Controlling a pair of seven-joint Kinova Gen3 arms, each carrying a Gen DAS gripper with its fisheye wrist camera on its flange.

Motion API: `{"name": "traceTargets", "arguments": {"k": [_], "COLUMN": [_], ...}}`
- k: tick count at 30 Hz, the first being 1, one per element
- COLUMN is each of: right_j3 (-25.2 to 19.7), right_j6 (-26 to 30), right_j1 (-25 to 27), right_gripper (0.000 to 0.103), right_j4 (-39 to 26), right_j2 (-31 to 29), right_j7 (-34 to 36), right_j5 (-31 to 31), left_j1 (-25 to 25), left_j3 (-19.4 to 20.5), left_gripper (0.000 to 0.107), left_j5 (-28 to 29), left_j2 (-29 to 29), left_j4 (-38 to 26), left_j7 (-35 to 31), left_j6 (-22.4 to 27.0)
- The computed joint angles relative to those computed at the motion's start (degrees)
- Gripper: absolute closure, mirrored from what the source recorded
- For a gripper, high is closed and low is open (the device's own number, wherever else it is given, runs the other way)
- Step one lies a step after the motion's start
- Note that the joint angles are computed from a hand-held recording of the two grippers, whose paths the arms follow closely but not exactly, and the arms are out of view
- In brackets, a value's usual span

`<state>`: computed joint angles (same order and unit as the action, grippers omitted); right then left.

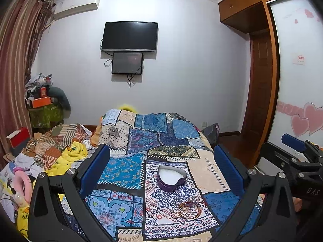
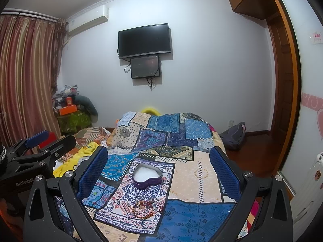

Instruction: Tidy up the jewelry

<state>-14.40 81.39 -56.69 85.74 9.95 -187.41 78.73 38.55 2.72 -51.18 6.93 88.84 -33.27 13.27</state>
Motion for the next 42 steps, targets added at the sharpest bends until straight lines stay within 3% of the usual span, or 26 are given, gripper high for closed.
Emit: {"name": "traceTargets", "arguments": {"k": [13, 42], "right_j3": [0.3, 0.36], "right_j6": [-0.29, -1.32], "right_j1": [0.16, 0.74], "right_gripper": [0.003, 0.003], "right_j4": [-0.56, -0.2], "right_j2": [0.19, 0.01], "right_j7": [0.66, 0.89], "right_j5": [-0.55, -0.76], "left_j1": [-1.39, -0.97], "left_j3": [0.86, 0.45], "left_gripper": [0.004, 0.004], "left_j5": [5.91, 7.47], "left_j2": [-0.14, 0.45], "left_j4": [-0.57, -1.08], "left_j7": [-5.46, -7.38], "left_j6": [0.25, 0.52]}}
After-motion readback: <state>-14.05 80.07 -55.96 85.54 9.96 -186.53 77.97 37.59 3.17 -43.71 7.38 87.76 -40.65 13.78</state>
